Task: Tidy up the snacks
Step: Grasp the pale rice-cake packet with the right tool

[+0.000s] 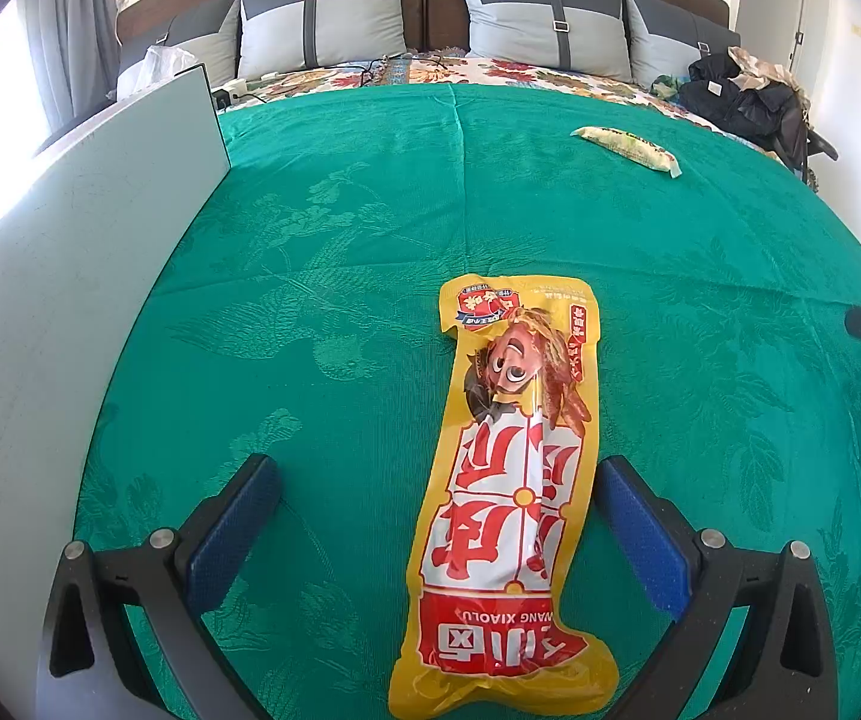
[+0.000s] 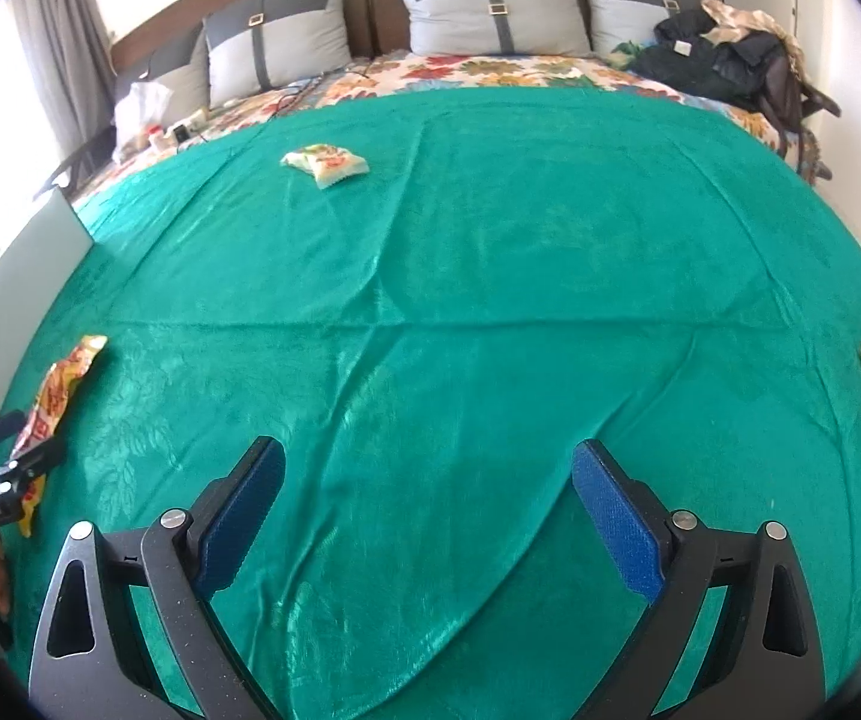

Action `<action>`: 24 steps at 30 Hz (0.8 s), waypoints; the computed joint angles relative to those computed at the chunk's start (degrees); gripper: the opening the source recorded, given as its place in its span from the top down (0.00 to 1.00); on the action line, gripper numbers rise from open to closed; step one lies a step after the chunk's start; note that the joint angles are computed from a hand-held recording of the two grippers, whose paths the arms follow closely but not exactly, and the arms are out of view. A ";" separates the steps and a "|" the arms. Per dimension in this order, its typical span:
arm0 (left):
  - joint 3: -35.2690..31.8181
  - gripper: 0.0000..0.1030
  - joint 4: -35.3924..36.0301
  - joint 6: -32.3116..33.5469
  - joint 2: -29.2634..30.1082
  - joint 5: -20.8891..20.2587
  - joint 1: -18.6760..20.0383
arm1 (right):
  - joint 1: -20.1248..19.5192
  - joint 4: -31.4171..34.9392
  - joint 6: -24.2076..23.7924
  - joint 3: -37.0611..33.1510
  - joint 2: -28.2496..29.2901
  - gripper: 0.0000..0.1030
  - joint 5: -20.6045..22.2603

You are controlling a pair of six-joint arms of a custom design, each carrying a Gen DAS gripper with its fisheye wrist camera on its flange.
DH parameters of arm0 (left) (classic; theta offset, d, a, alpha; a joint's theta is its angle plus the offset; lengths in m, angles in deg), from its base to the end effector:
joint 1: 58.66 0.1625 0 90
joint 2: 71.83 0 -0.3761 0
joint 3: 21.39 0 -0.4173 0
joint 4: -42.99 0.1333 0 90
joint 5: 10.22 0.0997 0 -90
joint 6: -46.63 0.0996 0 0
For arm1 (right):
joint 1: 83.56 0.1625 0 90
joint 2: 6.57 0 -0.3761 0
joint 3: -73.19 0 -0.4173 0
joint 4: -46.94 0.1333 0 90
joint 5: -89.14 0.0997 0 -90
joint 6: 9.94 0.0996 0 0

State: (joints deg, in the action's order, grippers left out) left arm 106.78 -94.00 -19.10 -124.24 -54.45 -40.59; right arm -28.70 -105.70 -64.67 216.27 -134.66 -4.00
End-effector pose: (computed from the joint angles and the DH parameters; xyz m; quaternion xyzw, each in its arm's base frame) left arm -0.3035 -0.3143 -0.0528 0.1447 0.8859 -0.2686 0.3495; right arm -0.0749 -0.3285 0.3573 0.1447 -0.9030 0.2681 0.3029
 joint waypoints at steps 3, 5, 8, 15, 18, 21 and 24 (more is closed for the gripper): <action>-0.01 0.00 -0.04 0.01 0.01 -0.01 0.01 | 6.79 -1.88 3.05 -6.99 11.13 0.05 -3.08; 0.01 0.00 -0.04 0.02 -0.01 0.00 0.01 | 11.60 -3.06 4.19 -12.14 19.43 0.05 -7.62; 0.01 0.00 -0.04 0.02 -0.01 0.00 0.01 | 17.49 -5.32 4.21 -18.18 29.61 0.05 -14.50; 0.01 0.00 -0.12 0.07 0.02 0.03 0.07 | 23.66 -8.23 4.89 -25.43 43.51 0.07 -20.32; 0.01 0.00 -0.15 0.09 0.02 0.03 0.09 | 24.48 -9.69 3.08 -27.23 47.71 0.07 -22.75; 0.08 0.00 -0.03 -0.13 -0.05 -0.03 -0.11 | 23.83 -5.97 4.57 -28.54 48.82 0.46 -23.76; -0.04 0.00 0.12 -0.28 0.05 -0.08 -0.17 | 23.43 -2.73 9.05 -27.71 45.48 0.77 -22.27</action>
State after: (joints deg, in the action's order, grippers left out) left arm 106.75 -93.88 -19.38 -124.19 -54.53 -40.76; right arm -5.28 -108.43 -55.62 188.56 -89.18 -26.28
